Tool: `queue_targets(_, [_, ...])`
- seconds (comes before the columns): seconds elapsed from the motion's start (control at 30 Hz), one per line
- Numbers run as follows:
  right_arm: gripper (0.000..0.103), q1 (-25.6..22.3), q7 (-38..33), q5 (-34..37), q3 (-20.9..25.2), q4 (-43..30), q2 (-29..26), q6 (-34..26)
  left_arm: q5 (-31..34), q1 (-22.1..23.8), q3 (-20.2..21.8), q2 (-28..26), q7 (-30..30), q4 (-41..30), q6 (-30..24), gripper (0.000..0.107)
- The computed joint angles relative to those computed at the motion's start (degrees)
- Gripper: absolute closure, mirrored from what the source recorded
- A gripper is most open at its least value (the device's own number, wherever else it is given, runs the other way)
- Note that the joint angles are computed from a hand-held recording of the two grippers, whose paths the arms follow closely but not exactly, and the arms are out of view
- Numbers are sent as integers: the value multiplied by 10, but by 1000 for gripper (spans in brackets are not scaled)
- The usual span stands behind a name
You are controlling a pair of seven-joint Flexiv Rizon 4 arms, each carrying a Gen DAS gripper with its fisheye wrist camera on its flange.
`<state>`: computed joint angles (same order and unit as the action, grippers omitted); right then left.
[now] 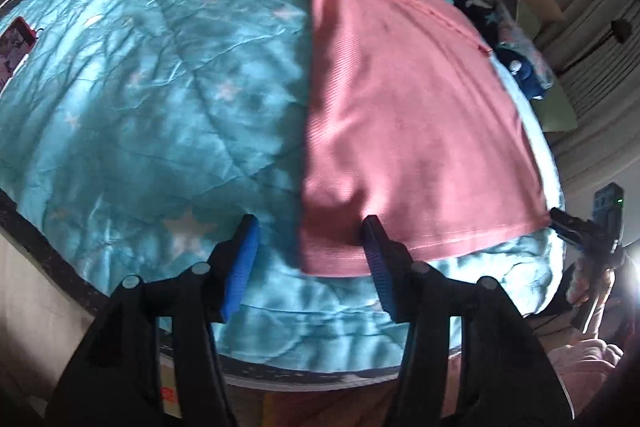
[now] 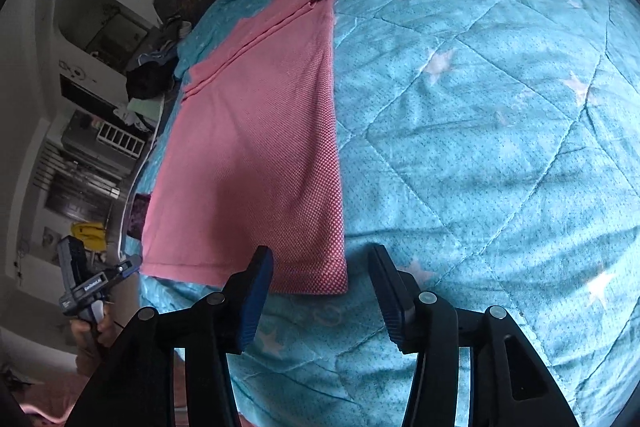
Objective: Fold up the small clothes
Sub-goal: 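Smooth the folded shirt edge with the right gripper while the left gripper releases, then grasp the pink shirt's hem with both grippers and lift it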
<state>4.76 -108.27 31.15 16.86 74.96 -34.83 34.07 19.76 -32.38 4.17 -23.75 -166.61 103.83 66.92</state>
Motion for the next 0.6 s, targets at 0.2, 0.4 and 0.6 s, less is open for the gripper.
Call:
queue_targets(0.2, [49, 4, 6, 4, 3, 1, 2, 2, -20, 16, -17, -13, 48, 5, 59, 56])
queue_targets(0.4, [49, 8, -1, 12, 6, 3, 3, 1, -62, 9, -9, -19, 78, 16, 109, 94])
queue_targets(0.6, [49, 7, 4, 16, 6, 0, 1, -3, -98, 0, 4, -19, 93, 34, 132, 89])
